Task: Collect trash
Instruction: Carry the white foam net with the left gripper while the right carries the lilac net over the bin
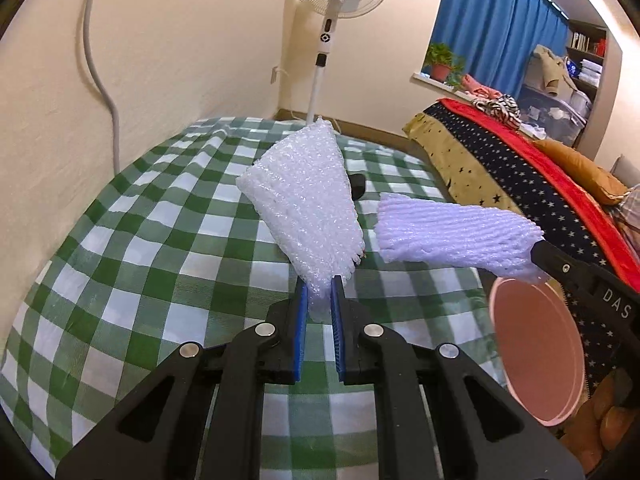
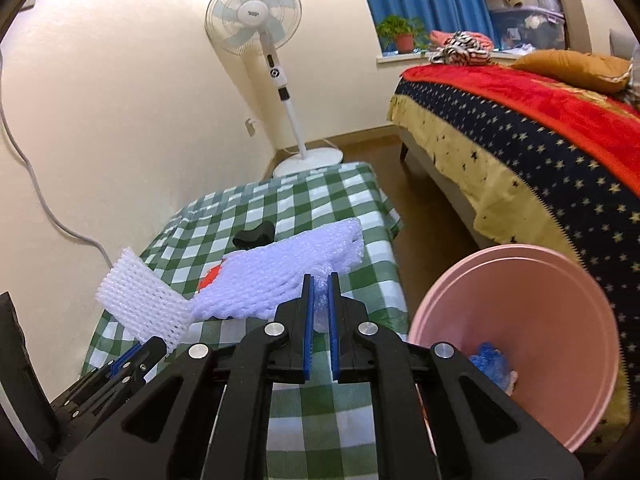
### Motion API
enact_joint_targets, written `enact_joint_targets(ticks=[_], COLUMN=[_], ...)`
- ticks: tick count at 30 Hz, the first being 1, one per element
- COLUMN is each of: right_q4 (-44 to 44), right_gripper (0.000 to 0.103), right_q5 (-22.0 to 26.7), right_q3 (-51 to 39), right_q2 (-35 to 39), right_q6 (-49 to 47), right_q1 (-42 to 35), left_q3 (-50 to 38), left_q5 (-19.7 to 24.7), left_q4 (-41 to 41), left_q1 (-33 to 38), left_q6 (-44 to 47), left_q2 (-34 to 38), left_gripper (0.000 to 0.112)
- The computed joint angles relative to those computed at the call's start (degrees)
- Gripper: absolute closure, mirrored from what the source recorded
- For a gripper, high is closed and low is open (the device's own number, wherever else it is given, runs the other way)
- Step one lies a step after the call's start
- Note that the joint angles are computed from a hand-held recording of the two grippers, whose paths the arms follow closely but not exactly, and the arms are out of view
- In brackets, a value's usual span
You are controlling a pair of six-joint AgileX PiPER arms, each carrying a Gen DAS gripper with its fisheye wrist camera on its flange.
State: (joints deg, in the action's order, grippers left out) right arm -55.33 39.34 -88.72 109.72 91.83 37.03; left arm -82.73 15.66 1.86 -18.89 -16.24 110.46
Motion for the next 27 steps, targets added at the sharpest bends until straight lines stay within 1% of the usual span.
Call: enact_joint_targets(ticks=[7, 10, 17, 27], right_q4=[-3.14, -3.87, -5.83, -8.35], right_gripper=[0.096, 0.096, 0.096, 0.096], right_q5=[3.92, 6.03, 9.61, 17.87], right_q3=[4.75, 6.14, 10.64, 16.36], right_q2=[-4.22, -5.69, -10.63, -17.38], right_q6=[4.42, 5.55, 8.95, 14.20], right_q1=[2.33, 3.09, 3.55, 5.87], left_q3=[3.12, 4.03, 5.30, 5.34], left_q5=[-1.09, -1.46, -1.41, -1.20], left_q4=[-1.79, -4.78, -4.79, -7.80], left_q1=[-1.32, -1.53, -3.77, -6.83], left_q6=[1.58, 4.37, 5.19, 7.96], left_q2=[-2.51, -3.05, -4.58, -6.36], left_gripper=[0.101, 0.101, 0.101, 0.101])
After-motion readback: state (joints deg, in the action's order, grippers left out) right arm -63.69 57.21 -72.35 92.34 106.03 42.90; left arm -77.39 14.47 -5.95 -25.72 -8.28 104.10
